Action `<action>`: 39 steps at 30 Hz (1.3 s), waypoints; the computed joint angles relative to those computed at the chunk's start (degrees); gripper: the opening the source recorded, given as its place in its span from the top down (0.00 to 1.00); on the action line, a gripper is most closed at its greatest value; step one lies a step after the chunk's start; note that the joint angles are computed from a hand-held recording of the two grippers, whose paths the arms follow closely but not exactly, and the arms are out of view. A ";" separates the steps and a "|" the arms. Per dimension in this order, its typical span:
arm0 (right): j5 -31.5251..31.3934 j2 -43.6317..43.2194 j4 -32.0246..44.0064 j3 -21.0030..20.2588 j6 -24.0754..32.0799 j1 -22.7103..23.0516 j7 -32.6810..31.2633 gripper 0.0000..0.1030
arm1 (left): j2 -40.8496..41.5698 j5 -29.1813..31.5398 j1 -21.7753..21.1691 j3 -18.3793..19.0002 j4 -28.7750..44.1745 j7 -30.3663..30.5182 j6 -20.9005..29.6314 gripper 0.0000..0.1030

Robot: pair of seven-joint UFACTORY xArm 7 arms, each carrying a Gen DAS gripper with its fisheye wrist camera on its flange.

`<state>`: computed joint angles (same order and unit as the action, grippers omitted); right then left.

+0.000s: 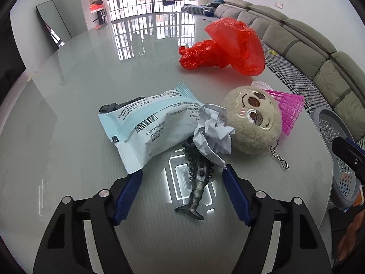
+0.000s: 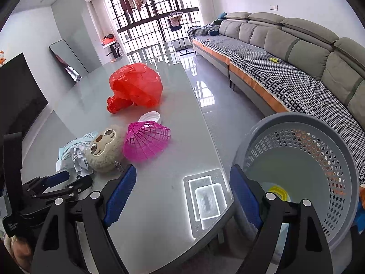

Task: Collect trash
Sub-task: 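Grasp the dark toy figure with the left tool while the right tool grasps the pink shuttlecock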

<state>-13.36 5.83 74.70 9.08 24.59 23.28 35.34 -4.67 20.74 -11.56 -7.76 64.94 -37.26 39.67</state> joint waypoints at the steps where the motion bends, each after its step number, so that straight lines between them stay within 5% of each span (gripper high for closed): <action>1: 0.00 0.06 0.05 -0.01 0.03 -0.01 0.00 0.22 | -0.25 -0.13 -0.07 0.00 -0.21 0.42 -0.37 0.46; 5: 0.97 0.70 0.83 0.10 -0.06 -0.11 -1.17 0.22 | -1.22 -1.74 -0.22 0.04 -0.97 2.39 -1.37 0.80; 24: 3.84 9.47 13.69 -0.39 1.31 1.63 -11.46 0.22 | -11.66 -1.28 3.86 -1.86 -6.96 1.89 -4.20 0.80; 33: 7.97 22.73 33.46 -1.32 11.98 2.85 -18.79 0.22 | -11.58 -1.92 4.69 -2.21 -6.70 1.96 -4.01 0.80; 39: 10.21 24.48 35.18 -1.01 15.31 3.34 -23.33 0.22 | -11.19 -1.49 5.13 -2.24 -6.45 1.50 -4.15 0.80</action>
